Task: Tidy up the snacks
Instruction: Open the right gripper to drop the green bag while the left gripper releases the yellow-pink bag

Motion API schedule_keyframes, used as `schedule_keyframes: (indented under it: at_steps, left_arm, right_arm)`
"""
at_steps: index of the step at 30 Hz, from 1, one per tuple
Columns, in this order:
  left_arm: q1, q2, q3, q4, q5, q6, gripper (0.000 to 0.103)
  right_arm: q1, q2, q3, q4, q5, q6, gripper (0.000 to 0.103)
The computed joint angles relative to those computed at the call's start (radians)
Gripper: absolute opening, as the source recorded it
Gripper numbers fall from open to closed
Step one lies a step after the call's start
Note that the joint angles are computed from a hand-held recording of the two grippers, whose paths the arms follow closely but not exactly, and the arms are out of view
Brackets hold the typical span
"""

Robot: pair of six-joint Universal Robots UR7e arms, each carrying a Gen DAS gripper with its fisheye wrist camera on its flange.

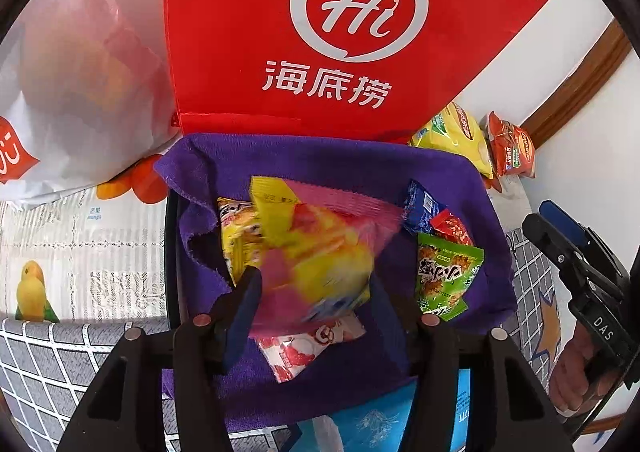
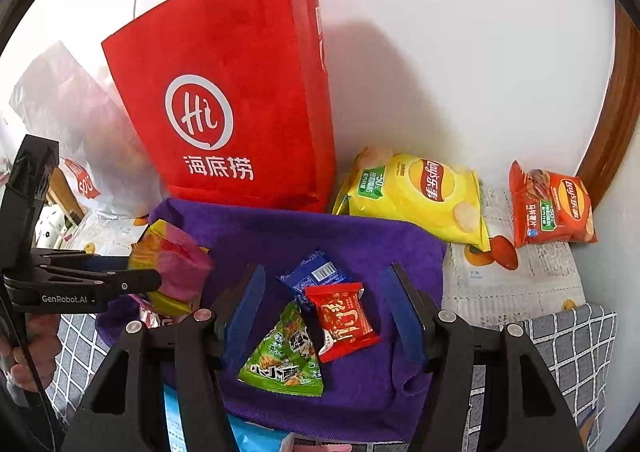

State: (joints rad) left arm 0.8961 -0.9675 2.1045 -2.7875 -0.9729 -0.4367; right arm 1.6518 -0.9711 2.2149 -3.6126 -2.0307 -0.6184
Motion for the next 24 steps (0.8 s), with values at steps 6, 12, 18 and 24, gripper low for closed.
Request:
schedule_keyframes:
  at_steps: [6,12,18,24]
  left_arm:
    - [-0.008,-0.012,0.01,-0.02,-0.01,0.007,0.066]
    - [-0.024,-0.036,0.025,-0.024,0.007,-0.001,0.067]
    - [-0.05,-0.066,0.042,-0.026,0.026,0.007,0.067]
    - [-0.081,-0.092,0.055,-0.02,0.051,-0.003,0.067]
  right_arm:
    - [0.007,0.004,0.004,-0.021,-0.001,-0.009,0.062]
    - [0.008,-0.001,0.007,-0.006,0.013,0.017,0.062]
    - [0.04,0.021,0.015,-0.069,-0.01,0.012,0.062]
    - [0.08,0.04,0.04,-0.17,-0.088,-0.001,0.062]
